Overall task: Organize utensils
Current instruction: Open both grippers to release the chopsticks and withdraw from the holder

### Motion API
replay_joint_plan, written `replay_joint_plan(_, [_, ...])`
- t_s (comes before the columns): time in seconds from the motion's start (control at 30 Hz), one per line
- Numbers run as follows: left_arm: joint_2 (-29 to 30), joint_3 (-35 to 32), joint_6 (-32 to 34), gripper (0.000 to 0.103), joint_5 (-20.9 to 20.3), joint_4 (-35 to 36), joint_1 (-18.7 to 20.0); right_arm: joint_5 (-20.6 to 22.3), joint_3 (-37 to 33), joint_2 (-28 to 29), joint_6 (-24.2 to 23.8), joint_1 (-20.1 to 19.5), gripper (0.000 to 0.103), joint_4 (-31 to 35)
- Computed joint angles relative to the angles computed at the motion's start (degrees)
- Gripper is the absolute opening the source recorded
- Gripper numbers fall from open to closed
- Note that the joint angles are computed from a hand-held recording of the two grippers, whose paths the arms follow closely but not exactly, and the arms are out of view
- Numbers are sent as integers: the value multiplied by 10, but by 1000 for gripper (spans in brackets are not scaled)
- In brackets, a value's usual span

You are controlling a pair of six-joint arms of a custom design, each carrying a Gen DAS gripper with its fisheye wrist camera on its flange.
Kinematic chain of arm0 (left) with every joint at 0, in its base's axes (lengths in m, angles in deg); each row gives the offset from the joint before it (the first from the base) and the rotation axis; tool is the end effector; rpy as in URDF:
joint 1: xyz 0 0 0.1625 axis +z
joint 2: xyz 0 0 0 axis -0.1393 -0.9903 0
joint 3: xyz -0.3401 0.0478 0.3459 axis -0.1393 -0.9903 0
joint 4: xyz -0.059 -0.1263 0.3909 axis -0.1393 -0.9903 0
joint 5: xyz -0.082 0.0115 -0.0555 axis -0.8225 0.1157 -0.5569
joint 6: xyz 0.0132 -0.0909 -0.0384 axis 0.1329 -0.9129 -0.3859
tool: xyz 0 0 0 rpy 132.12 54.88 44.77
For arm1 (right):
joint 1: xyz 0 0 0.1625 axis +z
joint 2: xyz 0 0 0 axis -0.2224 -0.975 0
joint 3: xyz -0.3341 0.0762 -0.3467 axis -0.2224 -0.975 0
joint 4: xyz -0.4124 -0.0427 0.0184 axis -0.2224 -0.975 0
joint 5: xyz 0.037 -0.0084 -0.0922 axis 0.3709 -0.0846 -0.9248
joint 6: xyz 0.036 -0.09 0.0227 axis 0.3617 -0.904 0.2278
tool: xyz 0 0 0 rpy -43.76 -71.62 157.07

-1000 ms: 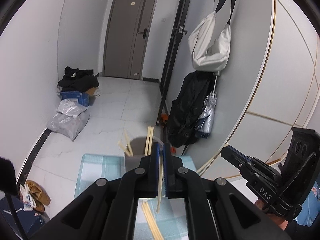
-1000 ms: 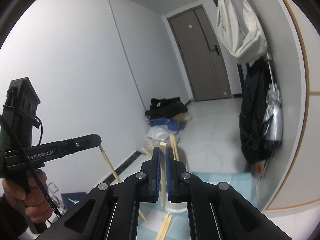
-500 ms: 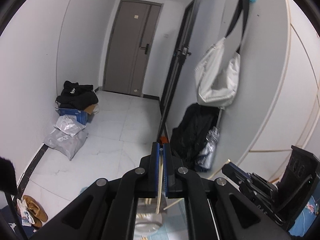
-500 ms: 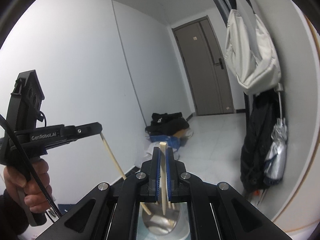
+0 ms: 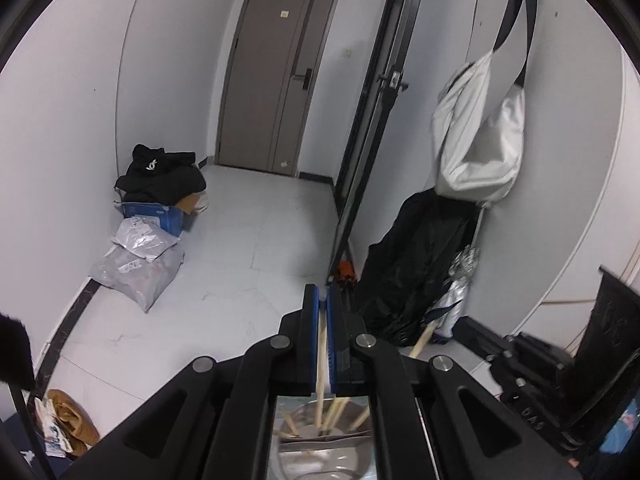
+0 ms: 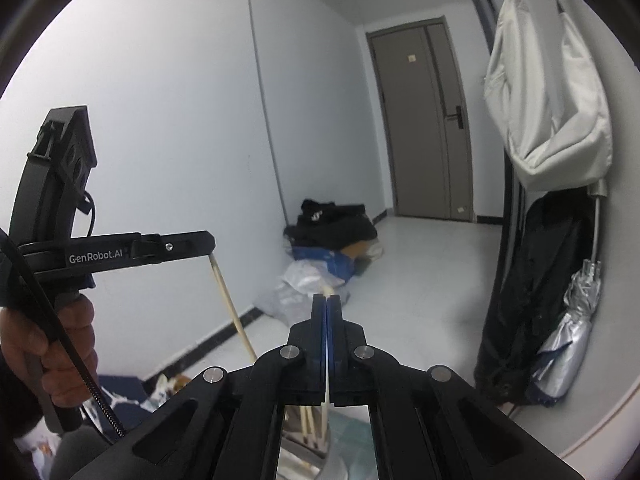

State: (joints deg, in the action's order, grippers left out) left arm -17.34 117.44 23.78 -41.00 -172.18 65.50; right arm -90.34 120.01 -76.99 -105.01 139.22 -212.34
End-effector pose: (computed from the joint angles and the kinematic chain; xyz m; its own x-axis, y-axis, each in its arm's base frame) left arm -0.2537 -0.7136 0.4752 -0.7753 0.4639 -0.4286 0.6316 0.5659 -0.5300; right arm 0.5544 -0.6293 0.2042 -0.7713 -0.2139 0.5994 -0.6301 0.3890 -0.6720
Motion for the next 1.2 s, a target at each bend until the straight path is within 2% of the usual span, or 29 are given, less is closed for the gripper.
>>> replay_joint_plan(0.2, [12, -11, -8, 0, -20, 28, 17, 11, 11, 0, 26, -12, 0, 28])
replay_joint_plan(0.3, [16, -13, -1, 0, -13, 41, 19, 11, 19, 0, 44, -16, 0, 31])
replay_joint_plan(0.47, [25, -37, -30, 1, -26, 119, 31, 3, 41, -6, 86, -19, 3, 28])
replay_joint_plan(0.6, [28, -51, -61, 3, -21, 167, 33, -15, 57, -11, 117, -20, 3, 22])
replay_joint_plan(0.63, [24, -44, -60, 6, -11, 162, 29, -19, 61, -13, 125, -19, 3, 20])
replay_joint_plan(0.7, [13, -28, -55, 33, 1, 143, 22, -19, 70, -18, 133, -18, 3, 19])
replay_joint_plan(0.73, [6, -16, -54, 42, 5, 124, 19, -21, 71, -19, 134, -17, 6, 20])
replay_joint_plan(0.77, [2, -8, -52, 57, 9, 108, 17, -28, 72, -19, 135, -14, 12, 21])
replay_joint_plan(0.8, [-8, 9, -48, 63, 16, 79, 12, -30, 75, -19, 136, -12, 15, 19])
replay_joint_plan(0.93, [-26, 42, -37, 64, 44, 36, -2, -35, 91, -24, 144, -2, 25, 4])
replay_joint_plan(1.2, [-61, 83, -48, 75, 93, -8, -20, -50, 114, -28, 143, 21, 42, -31])
